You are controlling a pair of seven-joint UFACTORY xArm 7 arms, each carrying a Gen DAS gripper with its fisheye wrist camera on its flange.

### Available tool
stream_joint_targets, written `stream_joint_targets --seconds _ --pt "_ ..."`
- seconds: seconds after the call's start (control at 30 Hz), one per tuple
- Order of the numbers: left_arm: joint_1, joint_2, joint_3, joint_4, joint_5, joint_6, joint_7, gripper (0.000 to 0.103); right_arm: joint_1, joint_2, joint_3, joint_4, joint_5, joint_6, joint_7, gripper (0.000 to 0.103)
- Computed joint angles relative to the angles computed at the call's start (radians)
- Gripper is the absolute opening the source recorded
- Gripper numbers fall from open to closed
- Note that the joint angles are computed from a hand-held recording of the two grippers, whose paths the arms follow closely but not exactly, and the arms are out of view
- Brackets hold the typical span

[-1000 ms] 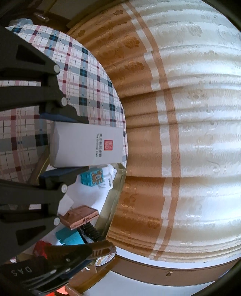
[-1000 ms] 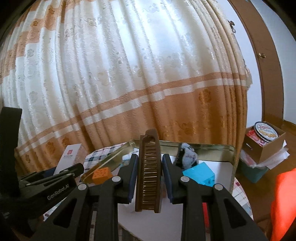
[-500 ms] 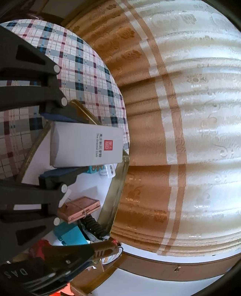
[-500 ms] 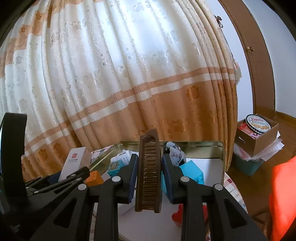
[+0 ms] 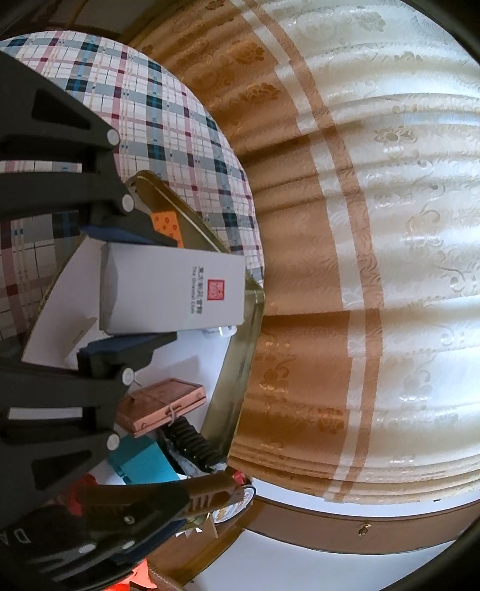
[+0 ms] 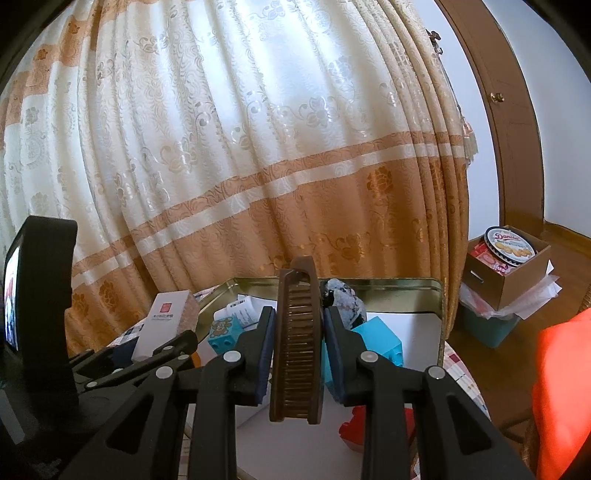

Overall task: Organize rigid objects
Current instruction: 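Carry the brown bar with the right gripper while the left carries the white box over the tray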

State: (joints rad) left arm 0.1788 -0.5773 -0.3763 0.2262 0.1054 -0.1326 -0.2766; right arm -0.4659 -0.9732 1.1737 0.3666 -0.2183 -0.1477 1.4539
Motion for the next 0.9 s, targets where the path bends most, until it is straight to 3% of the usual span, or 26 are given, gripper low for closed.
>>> stream_joint_targets --seconds 0.63,0.9 --pt "-0.011 0.063 -0.004 0.028 -0.006 0.0 0.005 0.041 0.004 0.02 -0.013 0.0 -0.008 0.024 0.018 0.03" --pt "0.019 0.087 -0.041 0.045 0.0 -0.002 0.008 0.041 0.001 0.043 -0.021 0.002 -0.012 0.036 0.024 0.03"
